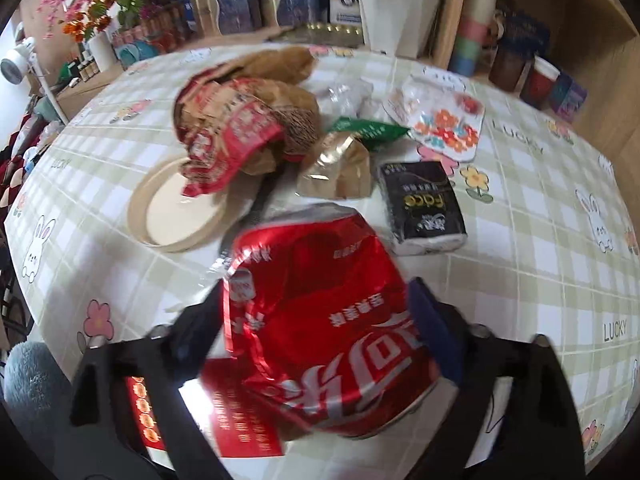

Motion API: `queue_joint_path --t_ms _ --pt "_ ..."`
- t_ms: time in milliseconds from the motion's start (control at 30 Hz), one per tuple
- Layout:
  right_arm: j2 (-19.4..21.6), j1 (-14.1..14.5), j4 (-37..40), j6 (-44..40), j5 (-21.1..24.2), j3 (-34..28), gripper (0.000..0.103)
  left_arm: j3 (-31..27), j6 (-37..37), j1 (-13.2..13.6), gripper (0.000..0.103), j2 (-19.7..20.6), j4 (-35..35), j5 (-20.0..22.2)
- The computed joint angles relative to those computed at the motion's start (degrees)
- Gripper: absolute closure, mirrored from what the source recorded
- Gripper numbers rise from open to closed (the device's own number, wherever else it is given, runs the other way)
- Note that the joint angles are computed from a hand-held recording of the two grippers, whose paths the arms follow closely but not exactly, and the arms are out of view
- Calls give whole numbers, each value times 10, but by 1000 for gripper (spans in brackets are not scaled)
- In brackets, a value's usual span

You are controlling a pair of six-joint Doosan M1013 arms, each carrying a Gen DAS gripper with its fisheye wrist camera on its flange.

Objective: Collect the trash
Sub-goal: 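Lift the white pouch with the left tool while the right tool grasps the red can, then lower the white pouch into the bin with the left tool while the right tool carries the can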

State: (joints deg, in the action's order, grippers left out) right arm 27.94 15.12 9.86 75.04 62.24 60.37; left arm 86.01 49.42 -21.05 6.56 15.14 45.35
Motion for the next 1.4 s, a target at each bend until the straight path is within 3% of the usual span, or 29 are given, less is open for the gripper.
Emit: queue_joint_path --t_ms 100,133,233,500,733,900,1400 --pt "-4 -13 30 -13 10 1 32 4 8 0 46 -1 -12 -7" --pt "-5 -17 40 -16 14 0 45 5 10 0 46 -2 -15 -9" --pt "-9 -31 57 -10 23 -1 53 4 16 -1 47 -2 -21 -11" --pt "-46 -67 110 14 -26 40 89 5 25 -6 46 -3 -31 -16" --pt "-62 -93 145 71 -56 78 93 2 42 -10 46 -2 -44 -12" --pt "-100 -105 195 72 -106 124 94 -2 53 -18 46 -8 -43 -13" --pt "-221 -92 256 -11 -146 252 94 11 86 -60 46 -45 -52 -3"
